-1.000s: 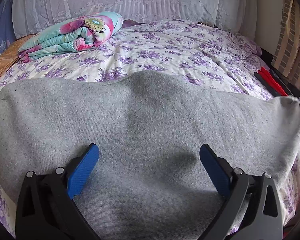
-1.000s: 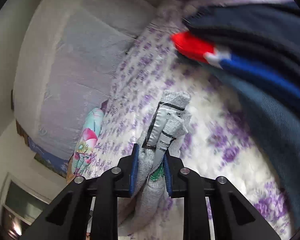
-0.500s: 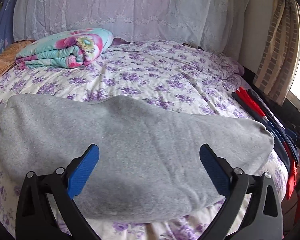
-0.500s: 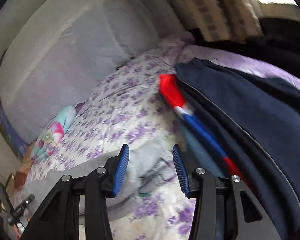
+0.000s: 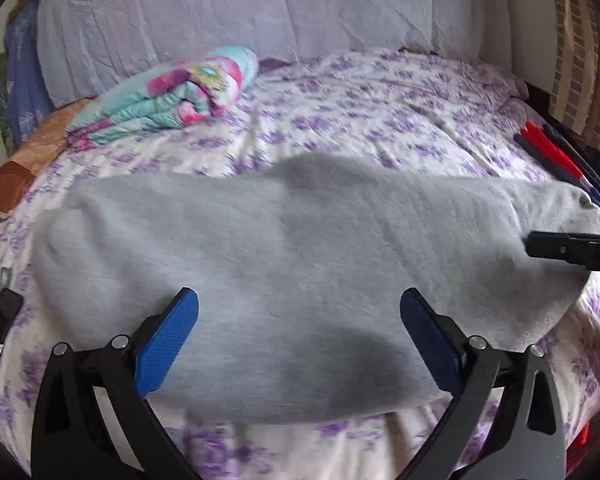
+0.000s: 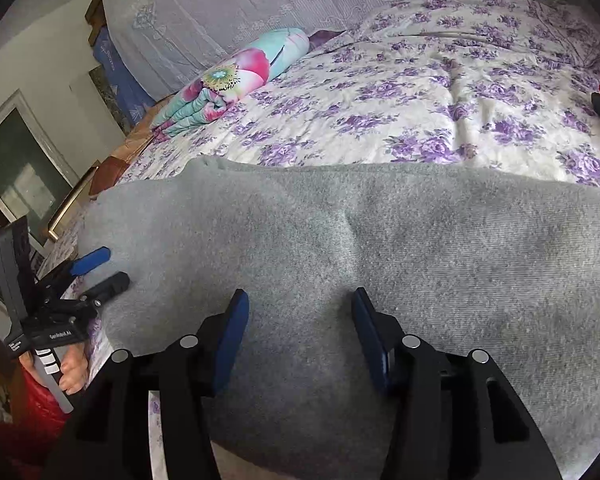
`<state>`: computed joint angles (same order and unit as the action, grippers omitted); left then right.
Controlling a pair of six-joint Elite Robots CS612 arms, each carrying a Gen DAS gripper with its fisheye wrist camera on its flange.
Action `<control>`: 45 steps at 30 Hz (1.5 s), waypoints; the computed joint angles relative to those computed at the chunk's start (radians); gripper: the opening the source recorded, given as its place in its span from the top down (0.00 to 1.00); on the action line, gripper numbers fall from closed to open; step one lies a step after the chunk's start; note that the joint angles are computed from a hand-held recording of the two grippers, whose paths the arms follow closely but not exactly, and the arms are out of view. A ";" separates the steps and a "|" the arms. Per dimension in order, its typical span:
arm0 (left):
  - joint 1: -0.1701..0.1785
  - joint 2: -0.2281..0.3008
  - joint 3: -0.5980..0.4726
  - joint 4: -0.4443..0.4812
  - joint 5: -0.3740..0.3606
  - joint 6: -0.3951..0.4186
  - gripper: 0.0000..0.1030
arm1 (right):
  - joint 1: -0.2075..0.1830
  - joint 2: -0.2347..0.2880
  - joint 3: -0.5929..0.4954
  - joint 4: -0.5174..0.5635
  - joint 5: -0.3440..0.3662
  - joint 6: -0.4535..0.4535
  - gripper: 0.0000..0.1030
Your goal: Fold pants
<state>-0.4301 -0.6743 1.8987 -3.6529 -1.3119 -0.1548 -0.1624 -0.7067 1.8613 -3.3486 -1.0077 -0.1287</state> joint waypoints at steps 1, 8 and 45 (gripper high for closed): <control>0.008 0.000 0.004 -0.040 0.019 -0.003 0.04 | 0.002 -0.006 -0.006 -0.008 0.007 0.006 0.45; 0.085 0.023 -0.053 0.034 -0.046 -0.189 0.05 | 0.080 0.001 -0.189 0.174 0.143 -0.145 0.46; 0.105 0.042 -0.059 -0.031 -0.137 -0.198 0.05 | 0.120 0.202 -0.567 0.697 0.416 0.001 0.88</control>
